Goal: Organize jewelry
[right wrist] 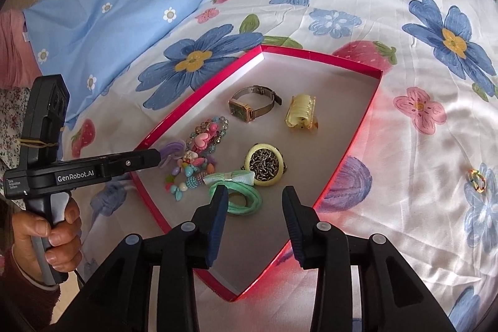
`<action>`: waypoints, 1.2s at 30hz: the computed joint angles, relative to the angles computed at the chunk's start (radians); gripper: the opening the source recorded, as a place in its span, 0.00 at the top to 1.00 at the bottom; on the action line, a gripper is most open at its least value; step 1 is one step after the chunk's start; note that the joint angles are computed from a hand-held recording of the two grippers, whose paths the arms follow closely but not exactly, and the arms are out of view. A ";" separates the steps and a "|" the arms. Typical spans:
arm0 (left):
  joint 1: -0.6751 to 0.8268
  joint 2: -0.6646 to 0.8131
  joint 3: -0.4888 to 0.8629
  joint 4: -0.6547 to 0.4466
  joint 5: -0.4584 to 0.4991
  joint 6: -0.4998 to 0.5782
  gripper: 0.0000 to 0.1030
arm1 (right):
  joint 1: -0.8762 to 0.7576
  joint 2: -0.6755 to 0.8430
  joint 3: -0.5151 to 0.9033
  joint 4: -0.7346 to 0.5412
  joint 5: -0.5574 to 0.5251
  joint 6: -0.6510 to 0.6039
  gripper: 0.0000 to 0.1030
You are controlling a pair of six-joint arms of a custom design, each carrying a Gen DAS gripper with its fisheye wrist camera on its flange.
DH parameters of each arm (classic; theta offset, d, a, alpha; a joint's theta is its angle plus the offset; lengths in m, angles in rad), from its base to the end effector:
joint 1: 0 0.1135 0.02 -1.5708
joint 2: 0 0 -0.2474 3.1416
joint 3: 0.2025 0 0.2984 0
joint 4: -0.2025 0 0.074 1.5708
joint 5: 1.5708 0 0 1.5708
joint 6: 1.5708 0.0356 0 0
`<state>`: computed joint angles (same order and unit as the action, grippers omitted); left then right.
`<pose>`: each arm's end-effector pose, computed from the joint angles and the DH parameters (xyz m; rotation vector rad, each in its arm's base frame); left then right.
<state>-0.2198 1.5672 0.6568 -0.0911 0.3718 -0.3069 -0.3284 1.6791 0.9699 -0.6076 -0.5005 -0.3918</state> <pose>0.2935 -0.0788 0.0766 0.0299 2.6121 -0.6723 0.3217 -0.0916 0.1128 -0.1726 2.6803 0.5214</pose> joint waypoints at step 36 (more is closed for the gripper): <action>-0.171 -0.985 -0.374 -0.394 -0.282 0.008 0.12 | -0.197 -0.508 -0.305 0.023 -0.186 -0.013 0.16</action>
<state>-0.3913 0.5827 0.2825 -0.4847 0.0903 -0.2992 -0.5253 1.1707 0.6646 -0.5847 -0.6868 -0.4048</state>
